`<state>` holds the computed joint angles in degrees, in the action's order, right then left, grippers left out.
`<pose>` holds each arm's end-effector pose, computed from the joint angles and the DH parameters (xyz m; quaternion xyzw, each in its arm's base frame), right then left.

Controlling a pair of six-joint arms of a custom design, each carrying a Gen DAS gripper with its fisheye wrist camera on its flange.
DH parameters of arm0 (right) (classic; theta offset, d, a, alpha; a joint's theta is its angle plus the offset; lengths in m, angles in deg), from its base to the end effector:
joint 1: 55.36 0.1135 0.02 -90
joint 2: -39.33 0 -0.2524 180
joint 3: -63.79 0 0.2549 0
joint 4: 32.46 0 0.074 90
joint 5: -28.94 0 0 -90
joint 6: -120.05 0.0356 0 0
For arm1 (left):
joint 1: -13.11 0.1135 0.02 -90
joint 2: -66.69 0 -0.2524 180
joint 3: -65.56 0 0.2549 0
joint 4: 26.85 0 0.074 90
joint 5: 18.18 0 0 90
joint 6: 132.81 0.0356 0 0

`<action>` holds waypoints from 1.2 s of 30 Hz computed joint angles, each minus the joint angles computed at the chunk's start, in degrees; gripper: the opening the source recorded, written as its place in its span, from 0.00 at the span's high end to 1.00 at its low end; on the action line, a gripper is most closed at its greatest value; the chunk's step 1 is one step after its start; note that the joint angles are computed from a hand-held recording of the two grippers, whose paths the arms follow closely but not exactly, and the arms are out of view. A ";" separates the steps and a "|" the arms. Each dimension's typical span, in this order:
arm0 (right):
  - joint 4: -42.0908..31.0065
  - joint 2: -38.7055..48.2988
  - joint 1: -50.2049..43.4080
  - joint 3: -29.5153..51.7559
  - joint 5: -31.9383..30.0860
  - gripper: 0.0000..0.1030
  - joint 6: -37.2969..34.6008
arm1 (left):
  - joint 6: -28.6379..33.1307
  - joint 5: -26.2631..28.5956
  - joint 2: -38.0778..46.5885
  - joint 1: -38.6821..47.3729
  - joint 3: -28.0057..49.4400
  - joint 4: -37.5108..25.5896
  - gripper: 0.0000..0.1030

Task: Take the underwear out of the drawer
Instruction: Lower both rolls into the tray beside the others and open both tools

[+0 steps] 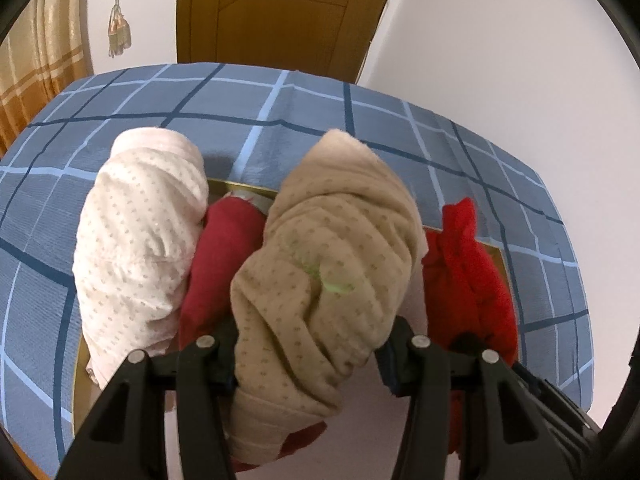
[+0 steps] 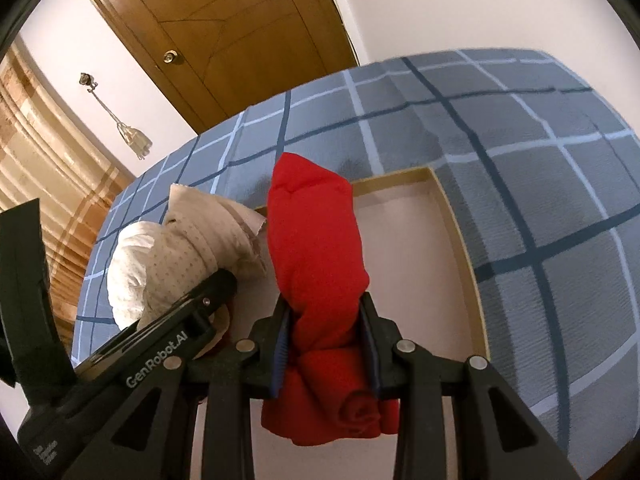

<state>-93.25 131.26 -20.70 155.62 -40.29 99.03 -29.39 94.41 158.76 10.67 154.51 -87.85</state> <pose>0.2832 0.1805 0.2716 0.3242 0.8963 0.0865 0.2899 0.3294 -0.0277 0.2557 0.1753 0.9405 -0.1690 0.2368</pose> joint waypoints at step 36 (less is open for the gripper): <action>-4.86 -13.51 14.84 -4.95 9.19 0.57 12.29 | 27.08 7.04 -6.70 19.78 5.38 -19.95 0.04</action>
<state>-98.11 117.75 -5.87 150.67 -31.11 111.32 -2.31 101.44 152.06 30.45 159.89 -107.81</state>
